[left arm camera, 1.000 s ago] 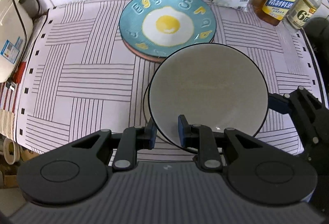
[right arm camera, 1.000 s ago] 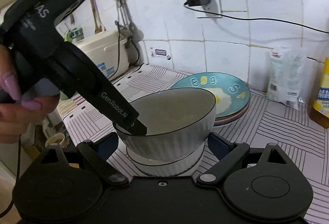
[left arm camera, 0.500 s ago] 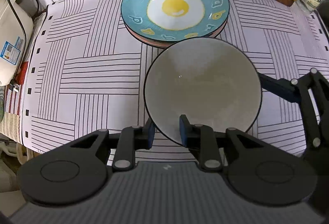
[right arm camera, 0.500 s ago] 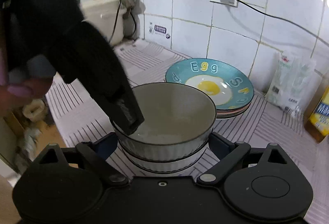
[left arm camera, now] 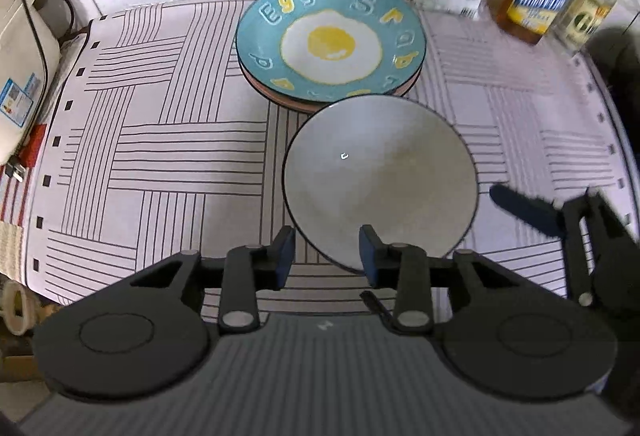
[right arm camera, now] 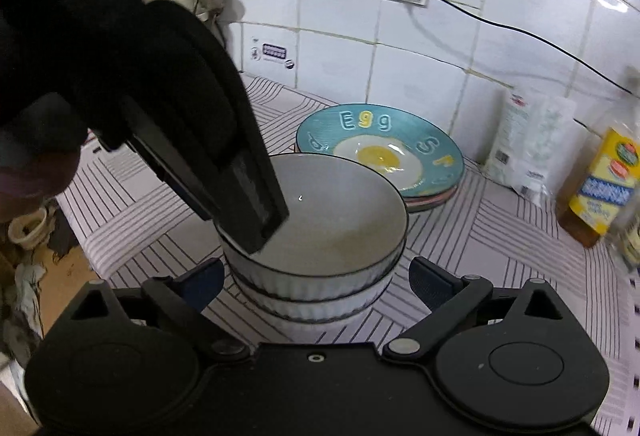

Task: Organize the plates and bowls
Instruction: 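Carry the third bowl and lower it into the two stacked bowls, then open the left gripper and lift it off the bowl stack, then grasp the rim of the bowl stack with the left gripper and lift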

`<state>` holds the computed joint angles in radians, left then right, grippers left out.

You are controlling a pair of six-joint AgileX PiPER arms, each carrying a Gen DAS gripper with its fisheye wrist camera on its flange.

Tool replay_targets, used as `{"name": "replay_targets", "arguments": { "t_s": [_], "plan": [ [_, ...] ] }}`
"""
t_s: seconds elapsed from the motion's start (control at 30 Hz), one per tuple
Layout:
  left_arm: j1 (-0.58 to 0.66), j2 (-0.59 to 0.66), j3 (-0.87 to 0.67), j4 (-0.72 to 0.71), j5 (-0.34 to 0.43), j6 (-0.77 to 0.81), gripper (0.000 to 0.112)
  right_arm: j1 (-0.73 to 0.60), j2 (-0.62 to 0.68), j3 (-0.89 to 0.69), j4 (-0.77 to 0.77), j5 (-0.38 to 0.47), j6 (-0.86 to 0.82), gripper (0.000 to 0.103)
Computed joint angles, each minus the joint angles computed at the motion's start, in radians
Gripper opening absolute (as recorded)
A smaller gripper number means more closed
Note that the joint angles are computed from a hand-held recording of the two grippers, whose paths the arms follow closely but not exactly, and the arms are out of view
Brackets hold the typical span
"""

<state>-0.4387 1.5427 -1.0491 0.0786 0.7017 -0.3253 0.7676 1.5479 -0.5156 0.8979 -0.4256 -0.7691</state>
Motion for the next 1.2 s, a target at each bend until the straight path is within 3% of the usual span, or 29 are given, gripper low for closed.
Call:
{"name": "replay_targets", "arguments": {
  "t_s": [0.17,0.37,0.43,0.5,0.57,0.77,0.9,1.07,1.2],
  "plan": [
    [0.051,-0.113,0.081,-0.095,-0.039,0.098,0.040,0.064,-0.064,0.056,0.112,-0.043,0.071,0.100],
    [0.116,-0.212,0.182,-0.172,-0.083,0.196,0.041,0.188,-0.104,0.123,0.258,-0.156,0.121,0.101],
    [0.143,-0.262,0.223,-0.201,-0.092,0.248,0.041,0.270,-0.084,0.138,0.320,-0.248,0.112,0.100],
    [0.187,-0.310,0.262,-0.266,-0.098,0.340,0.041,0.394,-0.034,0.134,0.437,-0.408,0.053,0.100],
    [0.229,-0.348,0.298,-0.329,-0.103,0.432,0.041,0.450,0.005,0.141,0.448,-0.489,0.075,0.101],
    [0.350,-0.380,0.370,-0.571,-0.132,0.699,0.041,0.432,0.006,0.154,0.387,-0.456,0.207,0.101],
    [0.442,-0.356,0.375,-0.748,-0.082,0.846,0.052,0.342,0.065,0.152,0.239,-0.408,0.318,0.101],
    [0.420,-0.297,0.358,-0.784,-0.115,0.858,0.065,0.207,0.179,0.126,-0.036,-0.370,0.490,0.101],
    [0.399,-0.198,0.321,-0.860,-0.144,0.887,0.074,0.145,0.308,0.066,-0.124,-0.393,0.563,0.101]
  ]
}}
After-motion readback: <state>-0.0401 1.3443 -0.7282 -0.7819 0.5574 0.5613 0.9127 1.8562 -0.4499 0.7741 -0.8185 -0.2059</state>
